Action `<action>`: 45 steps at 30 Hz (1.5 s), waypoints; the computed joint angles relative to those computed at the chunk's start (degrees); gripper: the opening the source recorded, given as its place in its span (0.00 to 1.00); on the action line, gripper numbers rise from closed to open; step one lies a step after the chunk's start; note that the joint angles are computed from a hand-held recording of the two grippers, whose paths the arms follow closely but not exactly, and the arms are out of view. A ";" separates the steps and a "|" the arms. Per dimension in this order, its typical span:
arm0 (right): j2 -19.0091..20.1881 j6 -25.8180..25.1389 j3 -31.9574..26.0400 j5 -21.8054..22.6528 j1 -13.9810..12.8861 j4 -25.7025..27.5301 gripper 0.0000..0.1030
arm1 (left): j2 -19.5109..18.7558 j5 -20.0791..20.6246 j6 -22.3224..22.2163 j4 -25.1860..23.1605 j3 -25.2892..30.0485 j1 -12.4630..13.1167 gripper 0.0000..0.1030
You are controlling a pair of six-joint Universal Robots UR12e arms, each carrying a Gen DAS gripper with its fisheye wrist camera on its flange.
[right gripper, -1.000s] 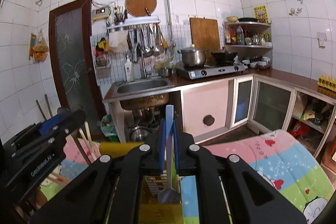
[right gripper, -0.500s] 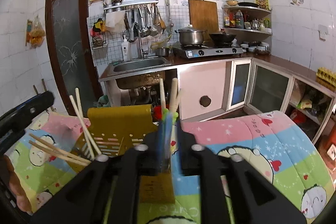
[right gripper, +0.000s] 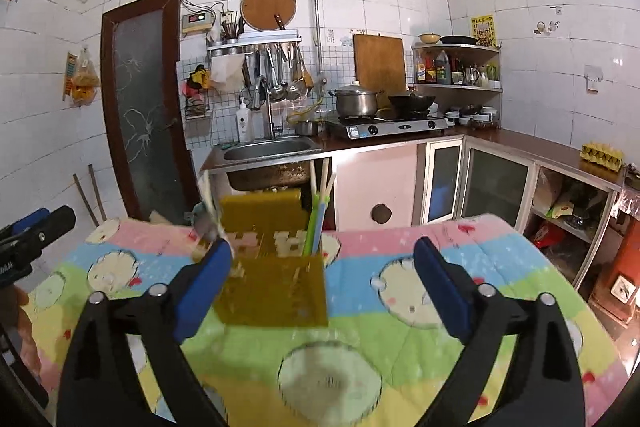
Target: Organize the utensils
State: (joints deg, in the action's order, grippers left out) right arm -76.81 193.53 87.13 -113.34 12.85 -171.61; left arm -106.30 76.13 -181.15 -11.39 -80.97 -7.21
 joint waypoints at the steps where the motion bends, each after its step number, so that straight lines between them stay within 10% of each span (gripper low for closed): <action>1: -0.31 0.10 0.77 -0.59 0.33 -0.38 0.92 | 0.86 0.41 0.42 1.13 -1.72 0.09 0.95; 15: -3.53 -0.16 12.07 -7.35 5.30 -9.63 0.96 | 6.62 0.69 3.79 11.06 -16.66 -0.46 0.95; 45: -2.87 -0.63 15.45 -12.47 7.20 -16.26 0.96 | 6.95 7.57 3.01 20.93 -21.79 -2.51 0.95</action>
